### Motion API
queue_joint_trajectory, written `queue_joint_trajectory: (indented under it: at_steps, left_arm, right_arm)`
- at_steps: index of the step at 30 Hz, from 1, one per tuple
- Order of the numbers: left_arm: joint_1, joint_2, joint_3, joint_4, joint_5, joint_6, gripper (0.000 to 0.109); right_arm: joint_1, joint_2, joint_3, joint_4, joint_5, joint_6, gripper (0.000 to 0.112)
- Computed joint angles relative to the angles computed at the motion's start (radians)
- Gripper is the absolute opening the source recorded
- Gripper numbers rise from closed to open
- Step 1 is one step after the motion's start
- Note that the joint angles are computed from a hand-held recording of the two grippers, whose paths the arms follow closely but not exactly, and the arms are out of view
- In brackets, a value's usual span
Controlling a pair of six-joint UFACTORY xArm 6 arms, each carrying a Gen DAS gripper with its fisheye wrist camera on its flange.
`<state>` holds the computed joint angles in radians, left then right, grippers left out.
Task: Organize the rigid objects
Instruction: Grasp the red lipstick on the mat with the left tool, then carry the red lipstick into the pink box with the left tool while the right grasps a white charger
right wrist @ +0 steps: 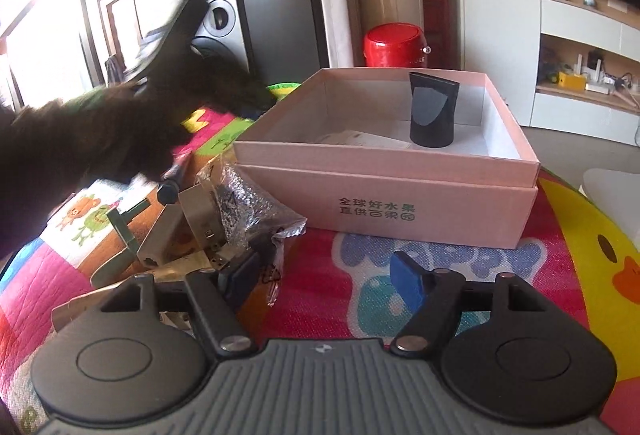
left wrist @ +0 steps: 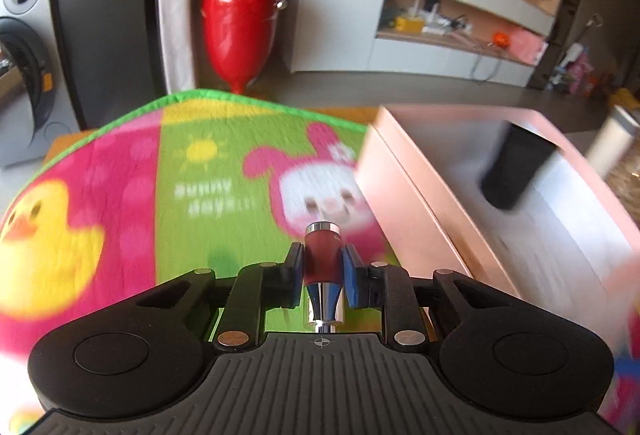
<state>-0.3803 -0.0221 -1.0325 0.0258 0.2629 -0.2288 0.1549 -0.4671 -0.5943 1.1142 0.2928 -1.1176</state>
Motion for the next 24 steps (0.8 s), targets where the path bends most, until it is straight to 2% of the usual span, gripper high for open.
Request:
queue_joint_trajectory:
  at_steps: [3,5,8,10,13,16,20,23,24]
  left_arm:
    - [-0.02,-0.161,0.177,-0.053,-0.064,0.01,0.024]
    - [-0.037,-0.272,0.278,-0.122,-0.101,0.037,0.024]
    - [-0.054,-0.449,0.407,-0.131,-0.12,0.018,0.024]
    - [-0.072,-0.559,0.468,-0.177,-0.084,0.043,0.024]
    - [-0.103,-0.725,0.568,-0.178,-0.022,0.02,0.024]
    - [-0.099,-0.872,0.658,-0.185,0.057,-0.03,0.024]
    - [-0.062,-0.966,0.724,-0.261,0.13,-0.034,0.024]
    - [-0.057,-1.011,0.755,-0.319,0.136,-0.005,0.024]
    - [-0.056,-1.018,0.758,-0.314,0.138,-0.012,0.024]
  right_arm:
    - [0.016,-0.027,0.017,0.039,-0.022,-0.047,0.072]
    - [0.0,-0.061,0.024,0.045,0.049,-0.066,0.072]
    - [-0.022,-0.119,0.034,0.018,0.175,-0.082,0.073]
    - [0.005,-0.154,0.052,-0.038,0.177,-0.075,0.073]
    - [0.072,-0.196,0.093,-0.135,0.119,-0.013,0.075]
    - [0.089,-0.228,0.111,-0.195,0.145,0.03,0.076]
    - [0.138,-0.263,0.107,-0.188,0.168,0.004,0.076]
    - [0.168,-0.219,0.058,-0.185,0.258,0.0,0.082]
    - [0.196,-0.202,0.053,-0.204,0.256,0.009,0.082]
